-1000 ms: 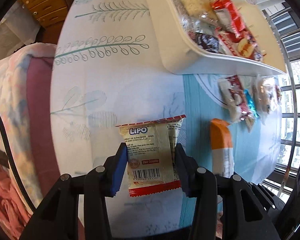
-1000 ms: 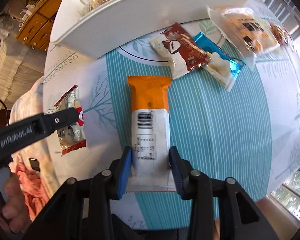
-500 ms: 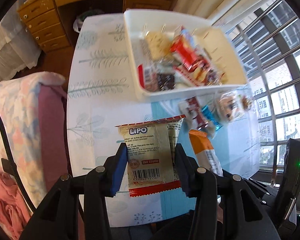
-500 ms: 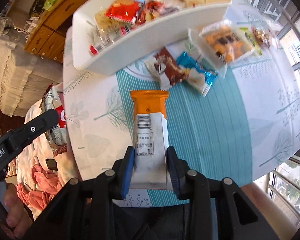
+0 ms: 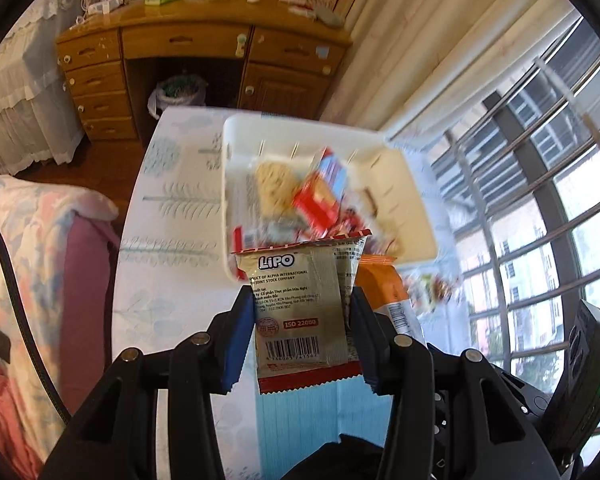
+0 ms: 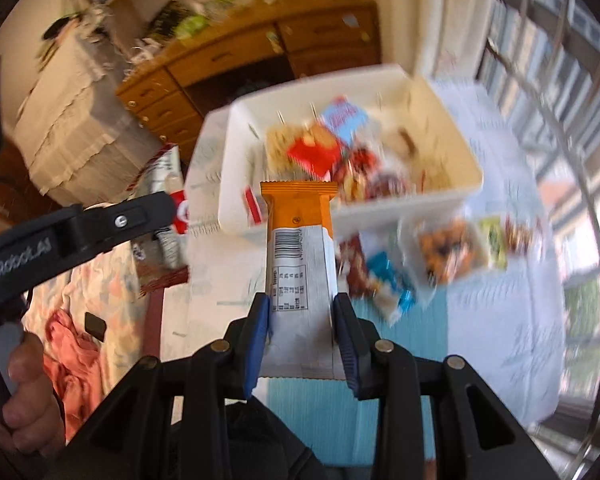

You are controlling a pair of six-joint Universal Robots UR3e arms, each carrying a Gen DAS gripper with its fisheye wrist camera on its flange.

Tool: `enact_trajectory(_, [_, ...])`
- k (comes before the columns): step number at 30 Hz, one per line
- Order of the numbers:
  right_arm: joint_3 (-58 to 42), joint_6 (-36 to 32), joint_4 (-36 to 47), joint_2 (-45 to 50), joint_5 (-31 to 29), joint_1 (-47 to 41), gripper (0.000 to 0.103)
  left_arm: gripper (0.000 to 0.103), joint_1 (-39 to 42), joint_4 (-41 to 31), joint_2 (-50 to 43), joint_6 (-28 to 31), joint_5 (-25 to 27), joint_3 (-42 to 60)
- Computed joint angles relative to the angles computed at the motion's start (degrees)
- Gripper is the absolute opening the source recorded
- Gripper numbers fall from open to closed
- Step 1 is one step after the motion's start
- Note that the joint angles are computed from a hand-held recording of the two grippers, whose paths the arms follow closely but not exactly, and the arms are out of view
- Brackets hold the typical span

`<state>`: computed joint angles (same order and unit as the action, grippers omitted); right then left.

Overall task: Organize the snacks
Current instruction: 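Lift the LIPO packet and orange-topped bar over the white tray and release them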

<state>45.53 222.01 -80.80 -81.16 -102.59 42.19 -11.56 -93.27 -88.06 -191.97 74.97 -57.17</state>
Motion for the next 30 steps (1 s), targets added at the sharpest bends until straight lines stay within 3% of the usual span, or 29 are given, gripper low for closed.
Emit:
enact_trajectory(12, [20.9,-18.4,-21.5,-11.9,0.7,-10.8,0.033,0.045,-7.7,18.6,-7.7,-13.3,8.0,-0.9])
enact_trajectory(16, [27.9,-25.1,-28.7,-15.0,4.2,-16.8,0.033,0.045,-10.0,24.9,-10.6,-17.4,12.9,-2.5])
enact_trajectory(22, [35.8,-32.4,-37.4,-17.2,10.6,-24.9,0.034,0.045,-11.8,26.2,-15.9,-21.1,18.8,0.8])
enact_trajectory(27, [37.3,-35.2,-39.5,-16.2,13.6,-28.8,0.035,0.045,-12.9,25.2,-17.8,-22.2,22.5,3.5])
enact_trajectory(30, [37.4,-36.4,-40.4,-15.9,14.1,-29.8,0.036,0.057,-13.3,24.6,-17.4,-22.4,23.2,4.0])
